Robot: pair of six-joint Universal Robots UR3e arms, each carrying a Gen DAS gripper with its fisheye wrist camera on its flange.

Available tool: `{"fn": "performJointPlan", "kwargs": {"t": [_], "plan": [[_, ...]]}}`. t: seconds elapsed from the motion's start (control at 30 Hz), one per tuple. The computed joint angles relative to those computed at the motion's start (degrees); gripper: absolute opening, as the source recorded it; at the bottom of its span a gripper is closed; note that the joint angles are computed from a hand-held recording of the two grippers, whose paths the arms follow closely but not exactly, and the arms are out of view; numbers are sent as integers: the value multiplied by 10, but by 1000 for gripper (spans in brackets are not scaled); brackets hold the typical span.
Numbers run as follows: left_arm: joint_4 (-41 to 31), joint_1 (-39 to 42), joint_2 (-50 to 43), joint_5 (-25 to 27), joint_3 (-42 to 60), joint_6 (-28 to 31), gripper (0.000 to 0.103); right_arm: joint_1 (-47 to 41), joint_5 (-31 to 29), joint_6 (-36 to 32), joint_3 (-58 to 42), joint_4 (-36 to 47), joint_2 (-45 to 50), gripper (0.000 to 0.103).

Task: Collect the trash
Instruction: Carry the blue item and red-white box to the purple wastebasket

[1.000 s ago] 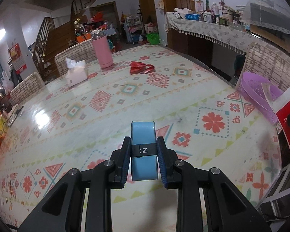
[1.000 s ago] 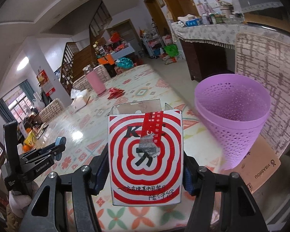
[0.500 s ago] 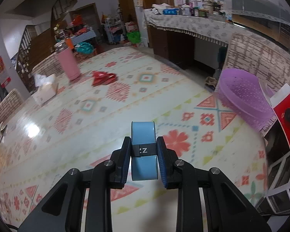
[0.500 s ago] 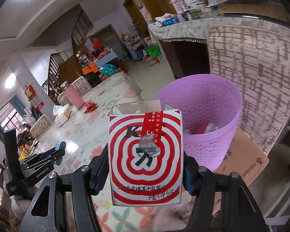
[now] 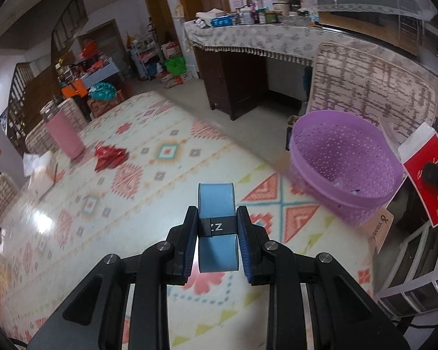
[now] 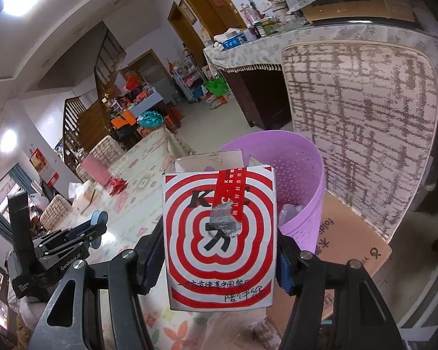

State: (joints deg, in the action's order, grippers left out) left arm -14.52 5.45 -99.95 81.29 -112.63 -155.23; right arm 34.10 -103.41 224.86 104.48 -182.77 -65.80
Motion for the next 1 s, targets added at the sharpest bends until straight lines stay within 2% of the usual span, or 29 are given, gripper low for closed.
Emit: {"fn": "performJointPlan", "kwargs": {"t": [0.5, 1.0], "plan": [[-59, -85, -96, 23, 145, -26, 25, -66, 46, -11, 63, -42, -23, 67], [-182, -145, -218, 2, 353, -39, 25, -100, 58, -30, 35, -24, -13, 67]]}}
